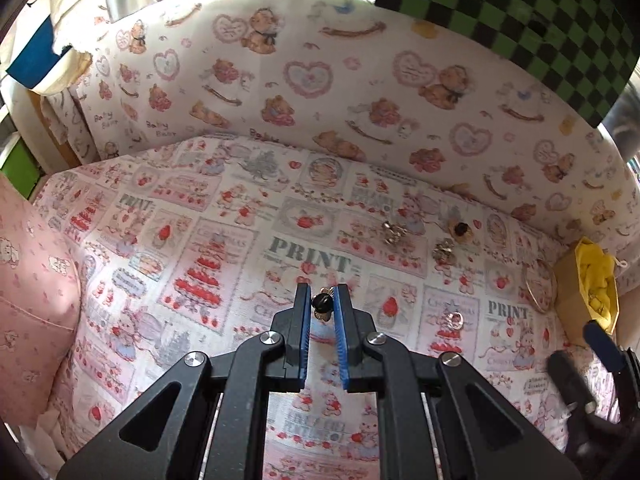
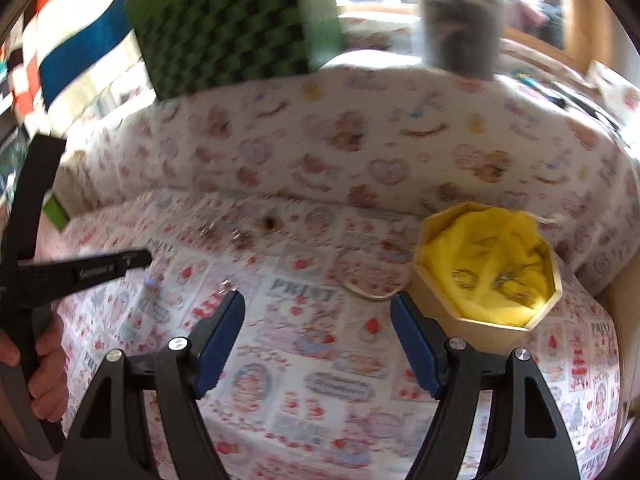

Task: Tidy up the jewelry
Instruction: 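Grasp the small silver ring with the right gripper while the left gripper holds the earring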

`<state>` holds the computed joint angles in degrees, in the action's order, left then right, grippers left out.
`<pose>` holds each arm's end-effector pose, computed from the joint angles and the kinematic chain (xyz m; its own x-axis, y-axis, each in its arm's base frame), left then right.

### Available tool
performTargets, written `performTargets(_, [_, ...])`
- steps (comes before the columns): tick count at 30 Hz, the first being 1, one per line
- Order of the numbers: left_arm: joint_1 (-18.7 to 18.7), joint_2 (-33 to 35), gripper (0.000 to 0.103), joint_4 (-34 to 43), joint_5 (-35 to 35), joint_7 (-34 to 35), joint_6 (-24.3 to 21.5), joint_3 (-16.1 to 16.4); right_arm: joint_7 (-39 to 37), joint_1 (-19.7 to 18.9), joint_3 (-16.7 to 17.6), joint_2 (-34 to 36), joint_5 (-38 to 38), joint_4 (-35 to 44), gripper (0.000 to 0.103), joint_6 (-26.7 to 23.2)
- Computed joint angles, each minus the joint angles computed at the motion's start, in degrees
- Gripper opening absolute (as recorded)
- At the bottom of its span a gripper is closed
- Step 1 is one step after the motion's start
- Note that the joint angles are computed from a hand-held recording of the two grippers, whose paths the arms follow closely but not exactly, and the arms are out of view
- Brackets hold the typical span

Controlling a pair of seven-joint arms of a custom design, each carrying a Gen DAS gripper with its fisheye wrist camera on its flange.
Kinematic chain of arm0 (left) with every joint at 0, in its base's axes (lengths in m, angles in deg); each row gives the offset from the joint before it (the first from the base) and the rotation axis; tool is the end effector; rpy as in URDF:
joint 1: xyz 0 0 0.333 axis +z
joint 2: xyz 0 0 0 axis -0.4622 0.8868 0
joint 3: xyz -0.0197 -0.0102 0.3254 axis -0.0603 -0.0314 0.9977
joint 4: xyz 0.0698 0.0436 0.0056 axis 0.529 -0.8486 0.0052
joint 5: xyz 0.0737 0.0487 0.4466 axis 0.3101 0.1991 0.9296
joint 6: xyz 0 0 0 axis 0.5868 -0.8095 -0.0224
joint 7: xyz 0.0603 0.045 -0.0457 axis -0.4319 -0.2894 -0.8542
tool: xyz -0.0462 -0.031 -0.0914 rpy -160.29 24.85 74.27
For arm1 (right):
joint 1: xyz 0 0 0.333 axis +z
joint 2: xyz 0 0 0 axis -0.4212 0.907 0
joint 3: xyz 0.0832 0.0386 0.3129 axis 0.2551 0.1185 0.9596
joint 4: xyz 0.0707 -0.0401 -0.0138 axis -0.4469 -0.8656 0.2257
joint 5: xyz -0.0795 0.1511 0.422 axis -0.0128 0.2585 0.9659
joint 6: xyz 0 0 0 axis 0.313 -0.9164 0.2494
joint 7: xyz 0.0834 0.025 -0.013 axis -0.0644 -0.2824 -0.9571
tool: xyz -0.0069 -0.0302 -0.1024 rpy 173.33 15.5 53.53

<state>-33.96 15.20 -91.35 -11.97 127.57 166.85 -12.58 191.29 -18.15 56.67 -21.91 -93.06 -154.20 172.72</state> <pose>0.6566 -0.1622 0.3748 -0.2269 -0.9689 0.0992 -0.8617 0.1522 -0.4841 0.5449 0.1455 0.3831 -0.1472 -0.9864 -0.0731 -0.7344 0.1585 -0.6599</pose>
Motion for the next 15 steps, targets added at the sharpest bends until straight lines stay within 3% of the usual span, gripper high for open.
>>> performTargets(4, [1.3, 0.1, 0.011, 0.5, -3.5, 1.8, -1.1, -0.7, -14.5, 3.3, -0.7, 5.1, 15.9, 4.2, 0.051, -1.3])
performTargets(8, [0.3, 0.2, 0.011, 0.4, -0.6, -1.3, 0.0, 0.7, -25.2, 4.7, -0.3, 9.1, 28.0, 8.0, 0.025, -3.1])
performTargets(11, [1.4, 0.3, 0.011, 0.7, -3.0, 0.1, -0.8, -0.1, -25.8, 5.6, -0.7, 11.2, 29.3, 10.5, 0.023, -4.7])
performTargets(14, [1.2, 0.0, 0.011, 0.5, -2.4, -0.7, 0.0, 0.4, -31.1, 5.2, 0.3, 12.5, 35.9, 11.7, 0.020, -4.7])
performTargets(15, [1.1, 0.0, 0.011, 0.4, -2.1, -1.0, 0.2, 0.5, -29.9, 5.9, -0.4, 13.0, 34.1, 12.3, 0.020, -5.1])
